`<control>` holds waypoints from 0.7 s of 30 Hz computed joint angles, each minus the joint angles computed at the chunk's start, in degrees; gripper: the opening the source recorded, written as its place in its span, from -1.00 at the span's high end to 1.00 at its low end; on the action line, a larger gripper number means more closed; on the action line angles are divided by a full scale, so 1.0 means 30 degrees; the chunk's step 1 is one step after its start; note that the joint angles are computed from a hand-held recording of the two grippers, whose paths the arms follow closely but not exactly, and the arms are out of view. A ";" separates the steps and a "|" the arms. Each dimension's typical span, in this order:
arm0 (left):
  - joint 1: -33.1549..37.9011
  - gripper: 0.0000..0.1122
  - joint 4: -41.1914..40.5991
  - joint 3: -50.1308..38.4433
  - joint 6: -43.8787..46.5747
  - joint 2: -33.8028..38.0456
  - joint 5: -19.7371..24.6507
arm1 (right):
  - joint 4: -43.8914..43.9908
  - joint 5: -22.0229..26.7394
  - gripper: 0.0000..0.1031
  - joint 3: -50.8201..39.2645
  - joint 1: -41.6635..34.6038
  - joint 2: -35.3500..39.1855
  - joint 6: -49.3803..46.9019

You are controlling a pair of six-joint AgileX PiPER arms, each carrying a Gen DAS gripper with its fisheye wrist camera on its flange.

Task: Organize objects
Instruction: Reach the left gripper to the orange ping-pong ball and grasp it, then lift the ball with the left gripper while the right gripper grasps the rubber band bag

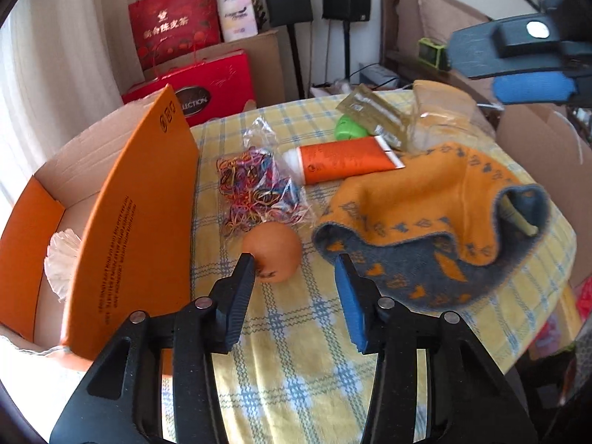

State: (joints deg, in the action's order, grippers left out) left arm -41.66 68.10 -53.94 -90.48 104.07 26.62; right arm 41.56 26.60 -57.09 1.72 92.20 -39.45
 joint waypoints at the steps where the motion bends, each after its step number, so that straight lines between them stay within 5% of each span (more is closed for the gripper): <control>1: 0.0103 0.25 0.0187 -0.0079 -0.0339 0.0184 -0.0059 | 0.0030 0.0008 -0.33 0.0007 -0.0009 0.0034 -0.0035; 21: 0.1913 0.35 0.1877 0.0179 -0.2946 0.0278 -0.3078 | 0.0114 -0.0043 -0.32 -0.0348 0.0312 0.0764 -0.0003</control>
